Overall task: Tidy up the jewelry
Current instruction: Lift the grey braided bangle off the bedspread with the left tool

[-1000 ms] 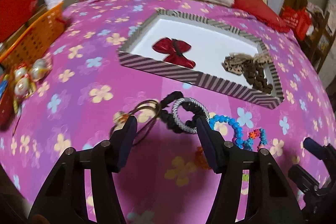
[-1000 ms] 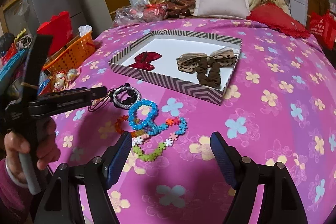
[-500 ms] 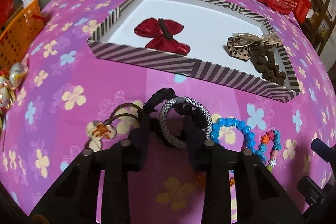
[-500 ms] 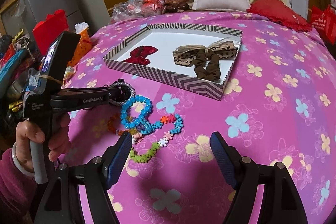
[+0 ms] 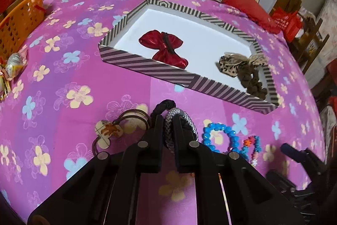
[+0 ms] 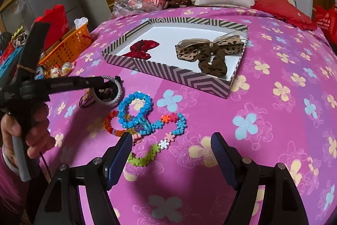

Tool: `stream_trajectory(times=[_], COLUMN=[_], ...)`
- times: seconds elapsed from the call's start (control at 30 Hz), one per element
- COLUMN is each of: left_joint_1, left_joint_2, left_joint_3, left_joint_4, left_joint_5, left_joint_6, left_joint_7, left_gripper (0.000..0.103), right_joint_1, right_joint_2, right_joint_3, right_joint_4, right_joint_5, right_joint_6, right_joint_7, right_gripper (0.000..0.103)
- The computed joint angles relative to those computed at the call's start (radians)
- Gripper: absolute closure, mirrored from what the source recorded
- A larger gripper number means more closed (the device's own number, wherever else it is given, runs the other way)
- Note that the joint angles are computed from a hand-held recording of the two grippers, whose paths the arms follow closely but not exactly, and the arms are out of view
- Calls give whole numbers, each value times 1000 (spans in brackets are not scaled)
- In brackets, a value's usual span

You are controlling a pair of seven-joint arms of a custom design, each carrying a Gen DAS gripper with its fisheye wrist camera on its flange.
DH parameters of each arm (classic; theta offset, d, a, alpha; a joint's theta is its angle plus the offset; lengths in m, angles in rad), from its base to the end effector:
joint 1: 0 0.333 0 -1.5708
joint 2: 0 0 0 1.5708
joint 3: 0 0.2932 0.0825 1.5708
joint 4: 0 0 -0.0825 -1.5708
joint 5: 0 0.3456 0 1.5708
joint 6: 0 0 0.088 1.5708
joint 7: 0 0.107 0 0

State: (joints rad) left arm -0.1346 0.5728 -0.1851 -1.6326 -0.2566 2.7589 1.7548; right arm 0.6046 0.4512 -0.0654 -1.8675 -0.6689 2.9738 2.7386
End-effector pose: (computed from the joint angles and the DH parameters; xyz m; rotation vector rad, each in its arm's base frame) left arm 0.6605 -0.1842 0.3546 -1.7628 2.2335 -0.8486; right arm 0.5216 0.3671 0.3435 -1.7634 1.7410 -0.3881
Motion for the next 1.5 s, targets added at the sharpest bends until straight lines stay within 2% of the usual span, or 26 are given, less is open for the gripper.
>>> stream_trajectory(times=[0.2, 0.37, 0.67, 0.93, 1.03, 1.13, 1.2, 1.3, 1.37, 1.43, 1.5], left_joint_1=[62, 108, 91, 57, 64, 70, 70, 51, 72, 84, 92], left_joint_2=[-55, -90, -131, -177, -189, -207, -215, -226, -236, -254, -268], left_joint_3=[-62, -99, -74, -30, -33, -44, -49, -36, -60, -75, -87], left_joint_4=[-66, -108, -187, -289, -311, -344, -359, -377, -384, -402, -416], left_joint_5=[-86, -190, -224, -166, -172, -193, -203, -183, -216, -250, -286], left_joint_6=[16, -6, -21, -1, -15, 5, 24, 42, 35, 40, 52], left_joint_7=[85, 171, 241, 225, 223, 236, 249, 230, 266, 305, 348], left_gripper=[96, 96, 96, 95, 90, 85, 76, 76, 77, 89, 92], right_joint_1=[-11, -10, -7, 2, 0, 1, 5, 9, 12, 12, 8], right_joint_2=[9, 19, 31, 38, 42, 43, 42, 41, 40, 41, 42], right_joint_3=[12, 17, 32, 31, 37, 39, 35, 31, 29, 28, 33], right_joint_4=[5, 19, 45, 59, 62, 63, 62, 61, 60, 63, 63], right_joint_5=[17, 36, 70, 81, 93, 100, 100, 100, 97, 96, 101], right_joint_6=[4, 3, -11, -13, -14, -16, -17, -14, -14, -15, -14], right_joint_7=[-26, -55, -105, -124, -133, -141, -141, -136, -134, -134, -137], right_gripper=[28, 28, 28, 28, 28, 28, 28, 28, 28, 28, 28])
